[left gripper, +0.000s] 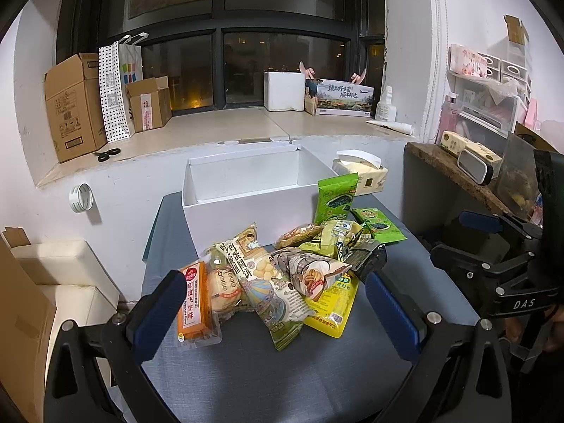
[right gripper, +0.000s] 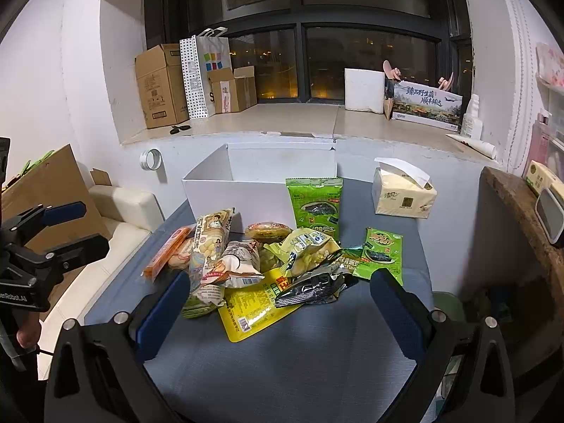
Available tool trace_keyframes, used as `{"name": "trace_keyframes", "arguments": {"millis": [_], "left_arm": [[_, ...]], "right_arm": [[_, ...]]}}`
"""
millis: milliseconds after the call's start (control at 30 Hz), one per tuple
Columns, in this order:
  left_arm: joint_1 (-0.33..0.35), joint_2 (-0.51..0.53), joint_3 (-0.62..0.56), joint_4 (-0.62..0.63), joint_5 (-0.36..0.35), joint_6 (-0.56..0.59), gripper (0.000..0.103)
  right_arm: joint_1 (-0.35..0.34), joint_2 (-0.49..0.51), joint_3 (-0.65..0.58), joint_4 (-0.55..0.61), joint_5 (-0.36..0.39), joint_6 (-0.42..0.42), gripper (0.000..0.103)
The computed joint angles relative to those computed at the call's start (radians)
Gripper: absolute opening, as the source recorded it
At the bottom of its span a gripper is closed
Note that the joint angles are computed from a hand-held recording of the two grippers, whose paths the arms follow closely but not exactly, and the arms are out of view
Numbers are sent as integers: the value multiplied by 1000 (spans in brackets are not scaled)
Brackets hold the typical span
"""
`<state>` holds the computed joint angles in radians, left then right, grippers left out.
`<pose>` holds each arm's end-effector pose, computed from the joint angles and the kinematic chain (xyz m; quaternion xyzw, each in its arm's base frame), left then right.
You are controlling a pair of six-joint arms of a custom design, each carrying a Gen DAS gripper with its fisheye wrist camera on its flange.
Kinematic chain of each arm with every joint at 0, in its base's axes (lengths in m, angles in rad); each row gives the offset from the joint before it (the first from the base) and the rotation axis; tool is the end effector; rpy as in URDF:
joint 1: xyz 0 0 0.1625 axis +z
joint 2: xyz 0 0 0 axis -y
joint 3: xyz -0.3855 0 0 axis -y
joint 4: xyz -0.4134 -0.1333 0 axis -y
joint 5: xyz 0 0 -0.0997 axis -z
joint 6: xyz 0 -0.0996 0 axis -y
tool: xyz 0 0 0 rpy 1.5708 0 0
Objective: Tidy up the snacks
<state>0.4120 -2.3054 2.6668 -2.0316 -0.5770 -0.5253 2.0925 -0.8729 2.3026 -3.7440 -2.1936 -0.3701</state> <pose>-0.1266 -0.2919 0.2582 0.2510 0.8417 -0.3843 0.2845 0.2815 -0.3388 0.0565 0.2821 -0.8482 0.3664 0.2585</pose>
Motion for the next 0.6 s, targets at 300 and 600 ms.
{"name": "trace_keyframes", "arguments": {"millis": [300, 600], "left_arm": [[1, -1, -4, 5, -2, -7, 103], [2, -5, -5, 11, -6, -8, 103]], "right_arm": [[4, -2, 0, 0, -6, -1, 103], [3, -5, 2, 0, 0, -4, 103]]}}
